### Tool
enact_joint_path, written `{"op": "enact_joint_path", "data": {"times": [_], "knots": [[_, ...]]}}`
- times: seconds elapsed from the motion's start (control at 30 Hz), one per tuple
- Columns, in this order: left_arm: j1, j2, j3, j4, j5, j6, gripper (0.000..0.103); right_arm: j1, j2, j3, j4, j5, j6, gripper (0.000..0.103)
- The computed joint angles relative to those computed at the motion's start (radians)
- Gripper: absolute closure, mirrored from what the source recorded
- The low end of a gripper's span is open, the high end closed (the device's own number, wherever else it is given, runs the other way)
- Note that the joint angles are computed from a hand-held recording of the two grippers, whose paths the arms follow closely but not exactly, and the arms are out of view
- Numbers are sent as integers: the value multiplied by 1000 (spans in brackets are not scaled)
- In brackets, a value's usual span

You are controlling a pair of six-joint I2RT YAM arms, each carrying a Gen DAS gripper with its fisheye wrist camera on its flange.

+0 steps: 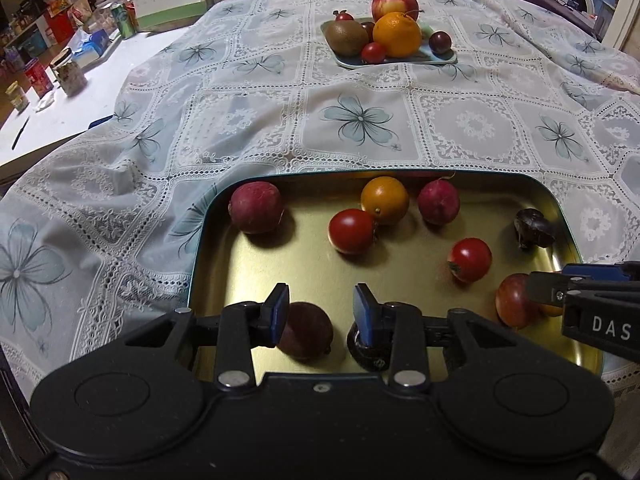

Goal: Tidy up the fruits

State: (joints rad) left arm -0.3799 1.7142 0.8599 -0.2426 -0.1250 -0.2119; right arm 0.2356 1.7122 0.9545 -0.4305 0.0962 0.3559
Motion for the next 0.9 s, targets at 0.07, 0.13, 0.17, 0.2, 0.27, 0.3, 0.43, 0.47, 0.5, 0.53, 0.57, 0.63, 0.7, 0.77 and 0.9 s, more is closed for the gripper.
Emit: {"op": "enact_joint_path", "data": {"times": [0.07, 0.13, 0.17, 0.2, 0.27, 0.3, 0.43, 0.47, 0.5, 0.53, 0.57, 0.63, 0.7, 0.77, 0.9], "knots": [[-2, -12, -13, 3, -2, -4, 59, 0, -3, -2, -5, 1, 5, 68], [-8, -21, -24, 8, -12, -9, 59, 5, -15, -12, -15, 9, 8, 68], [-11, -25, -31, 11, -16, -10, 59, 8, -19, -16, -16, 13, 8, 68], [-14, -29, -37, 14, -20, -11, 59, 11, -22, -20, -17, 16, 7, 68], [-18, -37, -46, 17, -25, -15, 59, 14, -24, -23, -19, 17, 5, 68], [-19, -41, -52, 20, -28, -16, 59, 15, -25, -24, -22, 16, 5, 68], [-23, -50, -65, 22, -41, -24, 59, 18, -30, -28, -33, 10, 12, 68], [-23, -51, -66, 21, -41, -27, 59, 18, -30, -28, -33, 10, 12, 68], [-21, -49, -66, 19, -40, -30, 59, 20, -33, -30, -30, 13, 11, 68], [-19, -48, -66, 19, -37, -31, 59, 20, -33, -30, -30, 13, 11, 68], [-16, -46, -65, 20, -33, -30, 59, 21, -34, -30, -30, 15, 11, 68], [-14, -46, -66, 19, -29, -30, 59, 20, -33, -30, -31, 15, 13, 68], [-14, -42, -65, 18, -28, -29, 59, 19, -29, -28, -34, 13, 12, 68], [-15, -39, -64, 15, -24, -29, 59, 17, -23, -24, -38, 9, 12, 68], [-19, -36, -70, 24, -21, -21, 59, 15, -15, -21, -41, 5, 15, 68]]}}
